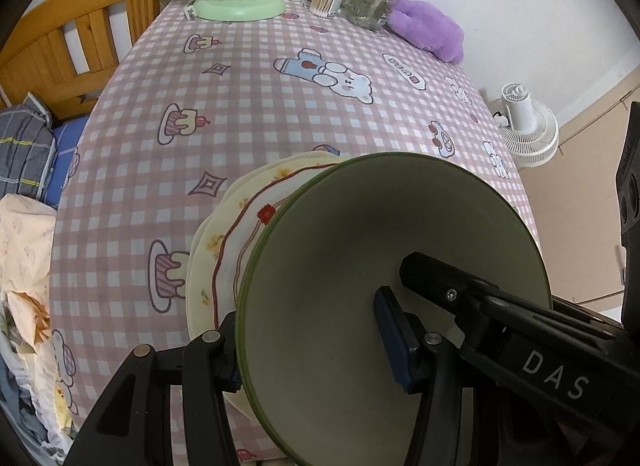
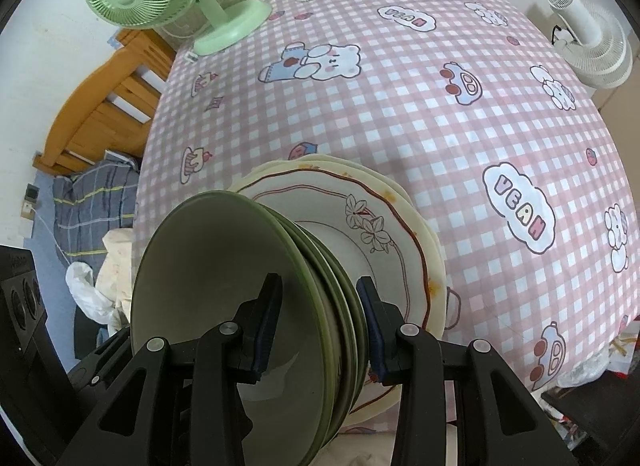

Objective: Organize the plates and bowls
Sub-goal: 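Carry the bowl stack with both grippers over the plate stack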

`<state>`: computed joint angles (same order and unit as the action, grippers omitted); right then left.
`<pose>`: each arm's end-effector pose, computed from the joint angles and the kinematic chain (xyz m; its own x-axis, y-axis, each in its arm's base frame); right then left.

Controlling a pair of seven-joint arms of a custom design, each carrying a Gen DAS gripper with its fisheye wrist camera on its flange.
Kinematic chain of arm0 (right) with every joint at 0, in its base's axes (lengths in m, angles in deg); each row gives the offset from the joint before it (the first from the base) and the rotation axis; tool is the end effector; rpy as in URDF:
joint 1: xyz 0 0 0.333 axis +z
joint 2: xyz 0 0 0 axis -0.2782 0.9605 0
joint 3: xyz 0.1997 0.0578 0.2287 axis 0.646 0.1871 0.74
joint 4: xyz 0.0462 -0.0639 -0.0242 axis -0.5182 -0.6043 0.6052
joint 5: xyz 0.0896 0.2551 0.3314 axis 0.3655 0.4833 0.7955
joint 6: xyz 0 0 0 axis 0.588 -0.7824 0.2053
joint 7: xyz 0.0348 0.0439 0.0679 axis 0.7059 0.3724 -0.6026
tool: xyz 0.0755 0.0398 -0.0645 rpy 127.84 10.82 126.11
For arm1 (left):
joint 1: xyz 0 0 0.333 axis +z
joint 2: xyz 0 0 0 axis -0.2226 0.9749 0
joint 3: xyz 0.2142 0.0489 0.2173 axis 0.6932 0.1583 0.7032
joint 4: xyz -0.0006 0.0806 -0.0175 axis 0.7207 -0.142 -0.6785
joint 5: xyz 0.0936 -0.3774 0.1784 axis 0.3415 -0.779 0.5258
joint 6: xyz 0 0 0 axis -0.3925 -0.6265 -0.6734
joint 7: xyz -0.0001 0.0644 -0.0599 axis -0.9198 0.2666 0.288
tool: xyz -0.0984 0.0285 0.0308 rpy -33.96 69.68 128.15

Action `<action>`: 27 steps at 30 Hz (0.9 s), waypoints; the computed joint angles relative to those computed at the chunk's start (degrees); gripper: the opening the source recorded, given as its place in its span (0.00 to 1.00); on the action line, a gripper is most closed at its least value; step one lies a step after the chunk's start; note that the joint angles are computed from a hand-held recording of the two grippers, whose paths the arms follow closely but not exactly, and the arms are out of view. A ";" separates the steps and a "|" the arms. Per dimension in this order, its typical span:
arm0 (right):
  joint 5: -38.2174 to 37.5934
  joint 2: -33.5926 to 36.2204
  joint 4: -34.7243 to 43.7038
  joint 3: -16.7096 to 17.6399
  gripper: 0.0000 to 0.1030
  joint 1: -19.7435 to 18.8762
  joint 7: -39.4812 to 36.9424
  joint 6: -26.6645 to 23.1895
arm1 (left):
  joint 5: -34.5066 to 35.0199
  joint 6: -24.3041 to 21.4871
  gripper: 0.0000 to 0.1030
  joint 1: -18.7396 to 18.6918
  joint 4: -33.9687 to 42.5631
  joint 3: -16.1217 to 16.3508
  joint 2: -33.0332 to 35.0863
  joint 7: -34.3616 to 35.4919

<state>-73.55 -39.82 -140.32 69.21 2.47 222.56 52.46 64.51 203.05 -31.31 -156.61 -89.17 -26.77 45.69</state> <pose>0.5710 0.2500 0.4389 -0.2974 -0.9225 -0.2461 -0.8957 0.3588 -0.2626 0.5935 -0.3941 0.4441 -0.3072 -0.8983 0.3142 -0.9327 0.2187 -0.2867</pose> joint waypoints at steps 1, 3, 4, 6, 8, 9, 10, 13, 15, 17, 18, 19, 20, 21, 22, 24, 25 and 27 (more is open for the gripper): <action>-0.16 0.16 0.22 -0.02 0.40 0.01 0.06 -0.12 | -0.03 0.02 0.52 0.03 0.10 0.01 0.12 0.09; -0.38 0.46 0.53 -0.08 0.40 0.00 0.07 -0.22 | 0.54 0.28 0.51 -0.13 0.27 0.12 0.28 0.19; -0.75 0.61 0.69 -0.12 0.40 0.02 0.22 -0.22 | 0.87 0.36 0.51 -0.24 0.43 0.18 0.41 0.18; -1.56 0.95 1.19 -0.18 0.40 0.06 0.40 -0.50 | 1.36 0.27 0.51 -0.36 0.97 0.27 0.79 0.09; -2.14 1.18 1.55 -0.21 0.40 0.11 0.51 -0.63 | 1.55 0.21 0.52 -0.29 1.20 0.29 0.98 0.29; -2.39 1.32 1.73 -0.24 0.40 0.12 0.46 -0.65 | 2.08 0.10 0.52 -0.48 1.56 0.41 1.21 0.11; -2.47 1.37 1.78 -0.28 0.40 0.08 0.24 -0.61 | 2.45 0.07 0.52 -0.58 1.75 0.48 1.33 0.03; -1.87 1.54 1.76 -0.39 0.40 -0.10 -0.03 -0.17 | 4.20 -0.21 0.52 -1.14 2.45 0.76 1.71 -0.45; -1.19 1.43 1.40 -0.43 0.40 -0.25 -0.46 0.22 | 5.10 -0.28 0.52 -1.38 2.58 0.86 1.75 -0.59; -0.57 1.26 0.96 -0.45 0.40 -0.36 -0.76 0.63 | 5.79 -0.29 0.52 -1.53 2.50 0.91 1.65 -0.63; -0.02 1.13 0.63 -0.45 0.40 -0.45 -1.05 0.95 | 5.98 -0.33 0.53 -1.59 2.39 0.92 1.55 -0.84; 0.86 0.82 -0.05 -0.45 0.40 -0.58 -1.66 1.88 | 6.10 -0.24 0.53 -1.62 2.21 0.92 1.44 -1.00; 1.76 0.54 -0.69 -0.43 0.40 -0.70 -2.42 2.74 | 6.44 -0.31 0.53 -1.81 2.48 0.95 1.65 -1.31; 2.28 0.37 -1.06 -0.40 0.41 -0.75 -2.83 3.20 | 6.89 -0.22 0.53 -1.96 2.39 0.99 1.57 -1.44; 2.26 0.22 -1.28 -0.39 0.41 -0.75 -2.91 3.37 | 6.93 0.02 0.55 -1.88 2.30 0.96 1.61 -1.25; -0.50 0.00 -1.22 -0.43 0.41 -0.54 -1.67 2.78 | 6.57 0.57 0.59 -1.66 1.87 0.76 1.51 -0.81; -1.94 -0.24 -1.27 -0.40 0.41 -0.41 -1.06 2.61 | 6.29 0.88 0.59 -1.55 1.59 0.67 1.33 -0.67; -3.85 -0.71 -1.57 -0.29 0.42 -0.24 -0.42 3.02 | 5.95 1.61 0.62 -1.43 0.83 0.55 0.79 -0.44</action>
<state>-77.40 -40.52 -141.90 68.93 2.23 222.15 55.48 70.45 204.66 -32.74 -155.77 -88.63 -25.98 45.25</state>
